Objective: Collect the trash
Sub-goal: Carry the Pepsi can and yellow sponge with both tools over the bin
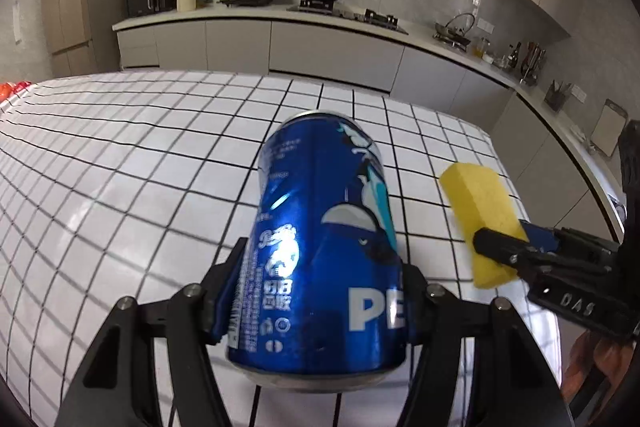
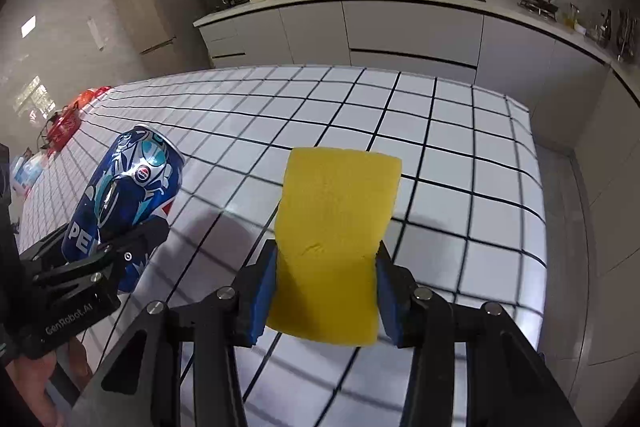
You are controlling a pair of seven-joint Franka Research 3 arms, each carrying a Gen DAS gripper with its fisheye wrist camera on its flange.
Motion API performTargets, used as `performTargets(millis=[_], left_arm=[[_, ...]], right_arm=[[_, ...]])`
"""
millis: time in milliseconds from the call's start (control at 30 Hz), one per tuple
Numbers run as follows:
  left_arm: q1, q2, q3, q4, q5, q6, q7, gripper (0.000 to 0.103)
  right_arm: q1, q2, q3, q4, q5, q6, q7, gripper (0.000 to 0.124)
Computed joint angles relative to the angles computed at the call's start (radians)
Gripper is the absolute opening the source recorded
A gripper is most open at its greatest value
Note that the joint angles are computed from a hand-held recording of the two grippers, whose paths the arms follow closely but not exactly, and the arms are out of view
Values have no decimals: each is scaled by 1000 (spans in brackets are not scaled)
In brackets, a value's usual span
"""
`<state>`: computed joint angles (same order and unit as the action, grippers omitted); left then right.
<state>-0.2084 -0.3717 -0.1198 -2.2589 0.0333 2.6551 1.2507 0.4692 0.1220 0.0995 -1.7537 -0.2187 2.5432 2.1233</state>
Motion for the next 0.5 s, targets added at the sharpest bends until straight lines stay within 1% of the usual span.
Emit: performTargets(millis=[100,167,300,500], left_arm=[[-7,-46,-8,-26,-2,-7,-16,63],[-14,-73,-18,-39,5,-13,-26,63],[-45,-135,-32,-72,9,-25,-53,63],[-93,-214,-64,-103,21,-54,-102,63]], right_arm=[[-6,-87,7,-85,2,31,10,48],[-15,-151,22,-141,-12,39,23,48],[-46,-285,58,-254,16,59,20,48],[-94,-503,101,-427,100,48,-34,48]])
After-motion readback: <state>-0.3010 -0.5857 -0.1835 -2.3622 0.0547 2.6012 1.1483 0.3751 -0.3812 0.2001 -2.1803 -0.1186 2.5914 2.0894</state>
